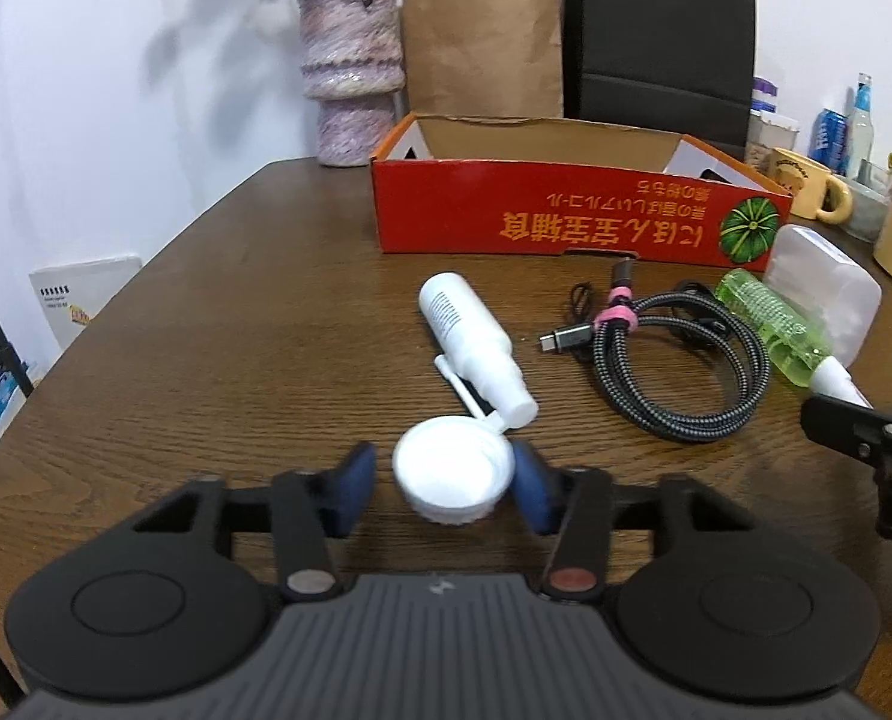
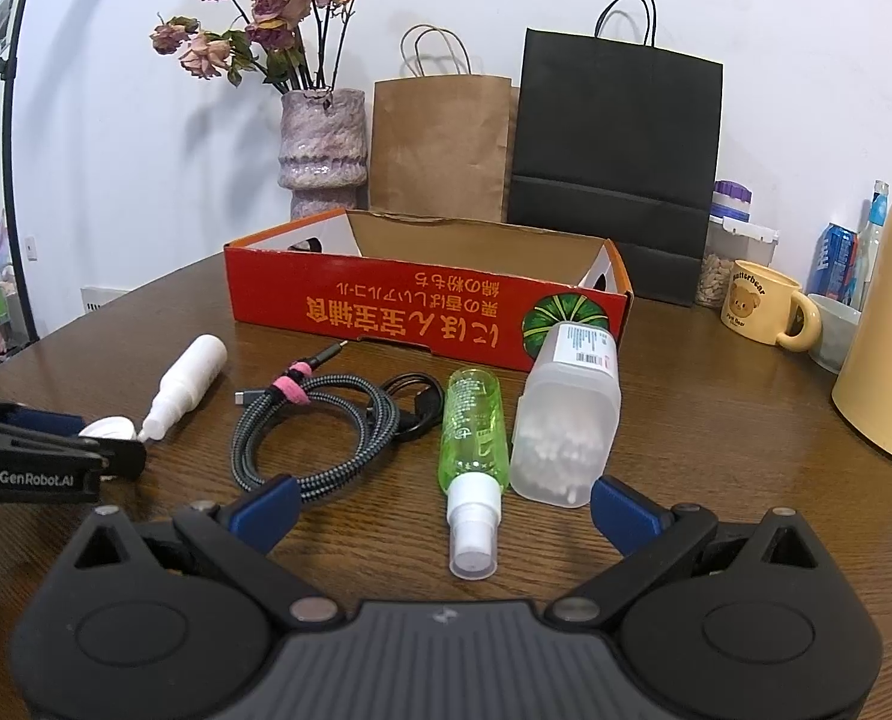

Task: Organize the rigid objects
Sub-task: 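Lift the white cap with the left gripper while the right gripper approaches the black cable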

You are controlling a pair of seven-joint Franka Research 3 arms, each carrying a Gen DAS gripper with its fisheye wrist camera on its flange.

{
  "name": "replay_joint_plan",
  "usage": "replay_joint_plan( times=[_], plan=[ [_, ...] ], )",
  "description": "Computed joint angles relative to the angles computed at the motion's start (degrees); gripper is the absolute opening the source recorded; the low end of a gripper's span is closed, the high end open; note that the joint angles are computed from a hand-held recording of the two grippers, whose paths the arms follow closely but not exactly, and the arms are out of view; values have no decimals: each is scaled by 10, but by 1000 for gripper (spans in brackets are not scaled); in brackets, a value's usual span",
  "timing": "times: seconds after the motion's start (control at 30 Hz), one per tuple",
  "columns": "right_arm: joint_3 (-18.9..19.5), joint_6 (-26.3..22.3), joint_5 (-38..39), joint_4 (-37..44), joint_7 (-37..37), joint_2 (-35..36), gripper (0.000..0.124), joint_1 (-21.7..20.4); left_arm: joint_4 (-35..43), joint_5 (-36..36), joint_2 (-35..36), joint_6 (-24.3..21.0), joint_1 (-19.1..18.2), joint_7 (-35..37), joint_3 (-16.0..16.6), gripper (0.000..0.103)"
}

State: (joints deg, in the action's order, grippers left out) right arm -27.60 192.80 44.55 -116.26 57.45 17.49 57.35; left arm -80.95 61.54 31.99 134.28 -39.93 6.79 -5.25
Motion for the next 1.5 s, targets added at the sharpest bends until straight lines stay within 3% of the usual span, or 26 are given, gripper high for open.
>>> replay_joint_plan(
  times=[0.27,0.47,0.7,0.8,1.03,1.27,1.5],
  plan=[
    [-10,-3,-3,0,5,2,103,9,-5,4,-4,2,0,-8,1,41],
    [18,7,-2,-1,-4,-1,103,-15,-16,26,-12,6,-2,-34,4,41],
    [92,11,-12,1,-26,-10,103,-79,-26,52,-21,2,-3,-69,4,41],
    [96,0,-22,10,-27,-5,103,-80,-29,61,-25,-4,-2,-81,2,41],
    [50,-29,-70,45,10,25,103,-38,-40,80,-36,-18,4,-115,0,41],
    [-39,-77,-121,97,78,79,103,27,-43,90,-39,-21,11,-124,-5,41],
    [-63,-119,-175,136,142,112,102,34,-44,91,-41,-25,15,-131,-7,41]
  ],
)
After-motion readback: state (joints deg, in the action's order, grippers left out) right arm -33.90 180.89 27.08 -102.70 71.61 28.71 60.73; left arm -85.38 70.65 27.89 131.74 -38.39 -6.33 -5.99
